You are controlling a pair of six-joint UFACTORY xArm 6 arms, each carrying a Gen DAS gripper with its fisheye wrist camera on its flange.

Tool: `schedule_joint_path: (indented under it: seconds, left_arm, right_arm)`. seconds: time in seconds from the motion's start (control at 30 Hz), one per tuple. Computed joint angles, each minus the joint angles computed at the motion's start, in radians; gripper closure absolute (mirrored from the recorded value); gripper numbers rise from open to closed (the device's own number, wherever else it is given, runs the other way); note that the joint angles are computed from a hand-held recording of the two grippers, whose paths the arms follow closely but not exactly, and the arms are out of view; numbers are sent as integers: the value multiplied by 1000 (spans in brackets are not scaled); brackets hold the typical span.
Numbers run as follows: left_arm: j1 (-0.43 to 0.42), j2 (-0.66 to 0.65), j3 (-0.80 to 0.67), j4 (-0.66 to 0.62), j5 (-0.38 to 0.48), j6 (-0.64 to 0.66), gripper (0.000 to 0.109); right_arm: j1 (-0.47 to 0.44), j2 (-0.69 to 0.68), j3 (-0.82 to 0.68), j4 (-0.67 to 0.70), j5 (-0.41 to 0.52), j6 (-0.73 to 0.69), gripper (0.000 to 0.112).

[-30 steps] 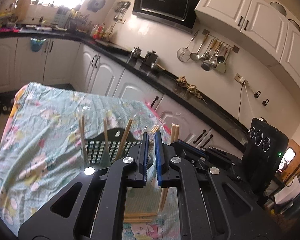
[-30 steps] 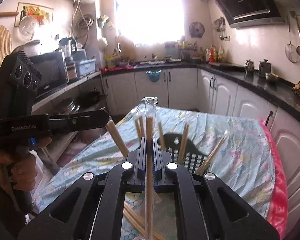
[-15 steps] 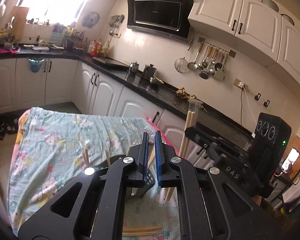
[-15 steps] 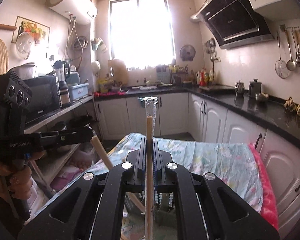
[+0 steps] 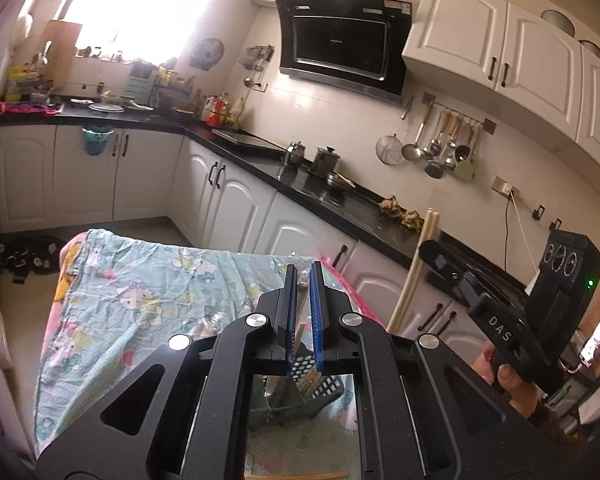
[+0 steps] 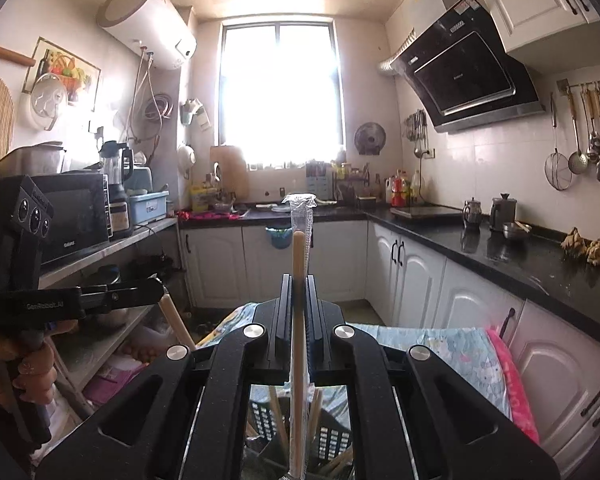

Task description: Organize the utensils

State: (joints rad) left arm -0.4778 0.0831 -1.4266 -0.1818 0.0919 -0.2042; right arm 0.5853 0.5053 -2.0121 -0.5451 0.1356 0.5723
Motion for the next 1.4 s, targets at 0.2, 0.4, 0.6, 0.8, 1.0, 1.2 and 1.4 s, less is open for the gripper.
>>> schedule_joint_path:
  seconds: [0.2, 0.4, 0.6, 0.8, 1.0, 1.2, 1.4]
  left_arm:
    - [32, 25, -10, 131, -14, -130, 105]
    - [59, 50, -7, 274, -30, -273, 105]
    - [65, 66, 5, 299, -45, -310, 105]
    - [57, 79, 18, 242, -55, -259, 105]
    - [46, 93, 25, 201, -58, -218, 105]
    - [34, 106, 31, 125, -63, -149, 105]
    - [17, 119, 37, 36, -65, -61, 105]
  right_arm:
    - [-12, 53, -68, -60, -17, 48, 107]
    - [-19, 85, -97, -96, -29, 86, 107]
    - [-25, 142, -149, -146, -30, 137, 107]
    - [-30, 195, -196, -279, -13, 255, 107]
    - [-36, 225, -213, -422, 7, 391, 107]
    - [-38, 245, -212, -455, 16, 436, 107]
    - [-35, 266, -220, -489, 24, 487, 107]
